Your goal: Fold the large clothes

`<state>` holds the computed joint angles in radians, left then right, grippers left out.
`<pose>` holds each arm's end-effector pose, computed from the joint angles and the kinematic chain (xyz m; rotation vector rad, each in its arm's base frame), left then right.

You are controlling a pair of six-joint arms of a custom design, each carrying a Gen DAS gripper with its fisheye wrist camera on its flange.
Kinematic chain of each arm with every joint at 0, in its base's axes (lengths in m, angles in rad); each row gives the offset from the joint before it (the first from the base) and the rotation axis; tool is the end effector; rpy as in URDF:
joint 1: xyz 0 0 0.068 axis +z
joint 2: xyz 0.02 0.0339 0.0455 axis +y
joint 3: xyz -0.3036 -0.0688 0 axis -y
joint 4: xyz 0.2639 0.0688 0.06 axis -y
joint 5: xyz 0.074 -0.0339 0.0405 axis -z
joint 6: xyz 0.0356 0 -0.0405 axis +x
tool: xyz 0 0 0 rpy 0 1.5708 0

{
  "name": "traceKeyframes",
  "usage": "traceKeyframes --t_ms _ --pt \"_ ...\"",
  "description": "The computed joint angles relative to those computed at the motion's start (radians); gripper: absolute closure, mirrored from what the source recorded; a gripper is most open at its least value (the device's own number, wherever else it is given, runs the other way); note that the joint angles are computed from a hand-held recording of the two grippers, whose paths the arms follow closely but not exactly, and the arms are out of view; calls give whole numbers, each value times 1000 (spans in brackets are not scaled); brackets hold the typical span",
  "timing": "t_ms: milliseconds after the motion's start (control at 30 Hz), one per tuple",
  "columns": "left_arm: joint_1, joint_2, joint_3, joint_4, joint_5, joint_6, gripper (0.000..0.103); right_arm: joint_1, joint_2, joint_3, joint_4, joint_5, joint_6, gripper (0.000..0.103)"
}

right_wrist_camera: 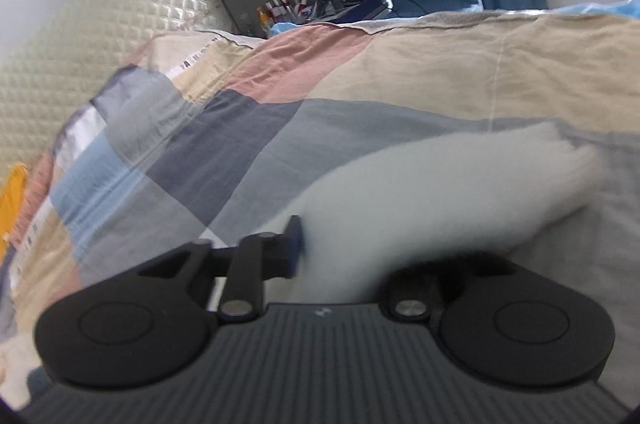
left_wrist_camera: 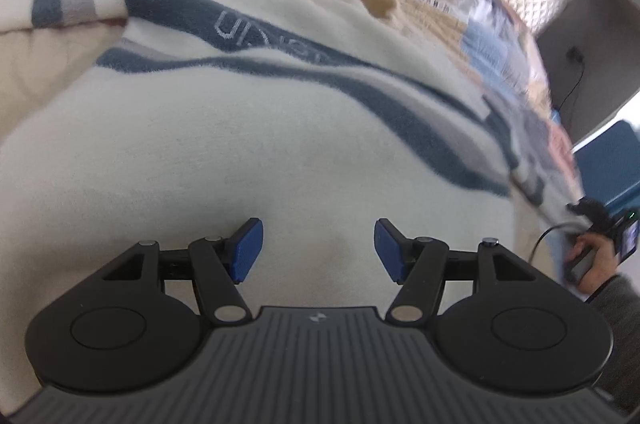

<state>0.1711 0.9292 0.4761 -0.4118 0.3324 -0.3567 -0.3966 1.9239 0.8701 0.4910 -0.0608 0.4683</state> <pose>0.1711 0.0178 0.2132 -0.4882 2.3814 -0.4881 0.3700 -0.1526 0.1402 0.8619 1.9526 0.1070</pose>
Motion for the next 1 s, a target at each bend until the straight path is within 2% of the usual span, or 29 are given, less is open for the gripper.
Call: traceKeyframes --t_ms 33,67,133,267,333,400,533,633,767,900,933,1000 --pt "9 -11 1 -5 15 -4 36 4 -23 -20 -4 6 2 30" --pt "17 -27 2 -13 24 -3 36 5 -50 -47 2 -1 10 21" --pt "17 -68 6 -36 23 -4 36 16 -119 -115 19 -10 9 21" --pt "26 -152 5 -87 34 12 36 49 -305 -234 -32 -58 41 21" --pt "48 -188 7 -119 52 23 36 83 -419 -250 -171 -81 74 21" --pt "86 -215 9 -155 92 46 36 148 -526 -229 -362 -81 73 21" --pt "149 -254 -2 -221 156 92 36 351 -739 -210 -629 -41 136 21" --pt "163 -294 -13 -267 199 119 36 518 -885 -240 -671 -46 214 22" --pt "114 -364 -31 -276 249 110 37 730 -1011 -295 -701 11 289 22" --pt "-13 -406 -50 -240 274 51 37 779 -1194 -423 -671 -50 427 21" --pt "-56 -407 -60 -211 279 29 37 797 -1248 -441 -689 -38 443 21" --pt "-150 -384 -69 -154 269 -15 38 883 -1322 -436 -768 108 433 20"
